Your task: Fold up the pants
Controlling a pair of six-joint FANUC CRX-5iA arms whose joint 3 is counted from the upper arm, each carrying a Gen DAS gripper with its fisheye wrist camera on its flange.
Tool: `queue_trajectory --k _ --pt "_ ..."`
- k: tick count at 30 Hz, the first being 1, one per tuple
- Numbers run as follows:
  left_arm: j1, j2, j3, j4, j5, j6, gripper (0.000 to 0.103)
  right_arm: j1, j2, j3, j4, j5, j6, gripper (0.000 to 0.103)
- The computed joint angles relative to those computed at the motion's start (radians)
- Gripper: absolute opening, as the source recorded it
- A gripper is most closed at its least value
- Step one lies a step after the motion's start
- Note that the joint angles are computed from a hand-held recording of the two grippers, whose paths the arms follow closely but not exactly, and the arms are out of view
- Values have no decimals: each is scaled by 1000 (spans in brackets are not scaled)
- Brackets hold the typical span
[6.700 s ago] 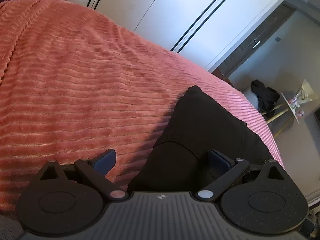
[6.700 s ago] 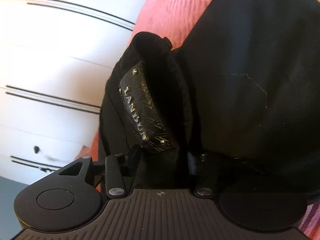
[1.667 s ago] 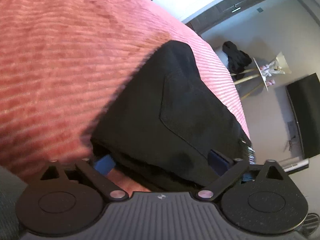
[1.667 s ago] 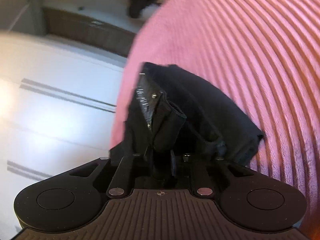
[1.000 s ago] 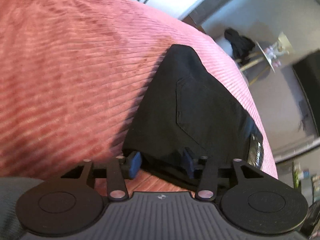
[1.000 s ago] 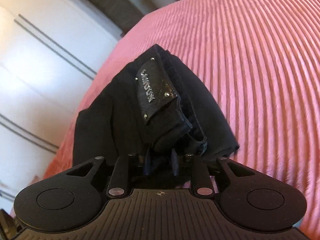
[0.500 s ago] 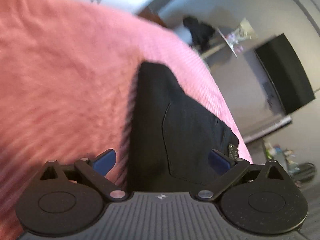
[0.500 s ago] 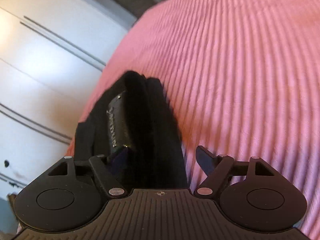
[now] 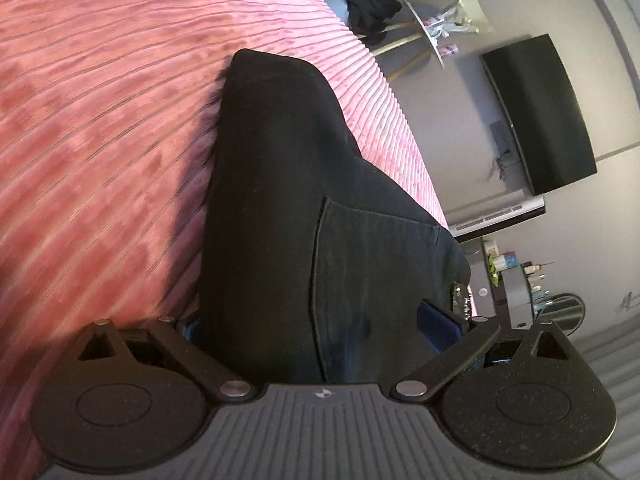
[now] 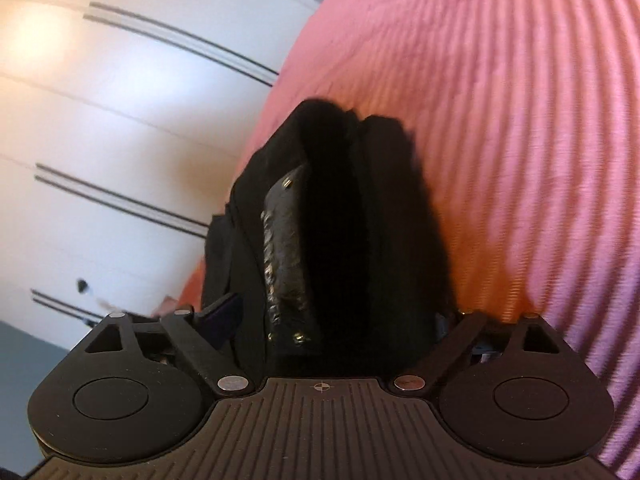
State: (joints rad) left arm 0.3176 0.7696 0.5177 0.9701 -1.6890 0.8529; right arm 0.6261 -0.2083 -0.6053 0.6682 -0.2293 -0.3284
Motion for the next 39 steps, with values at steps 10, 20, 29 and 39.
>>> queue_trajectory --k 10,20,29,39 --pt "-16 -138 -149 10 121 -72 98 110 101 234 -17 -330 122 41" --pt "-12 -207 -189 184 232 -92 95 29 173 381 34 -270 216 37" --pt "38 -271 -160 -174 439 191 96 35 337 570 47 -552 228 70" --pt "-37 -328 -200 -228 729 139 99 162 380 515 249 -531 203 49"
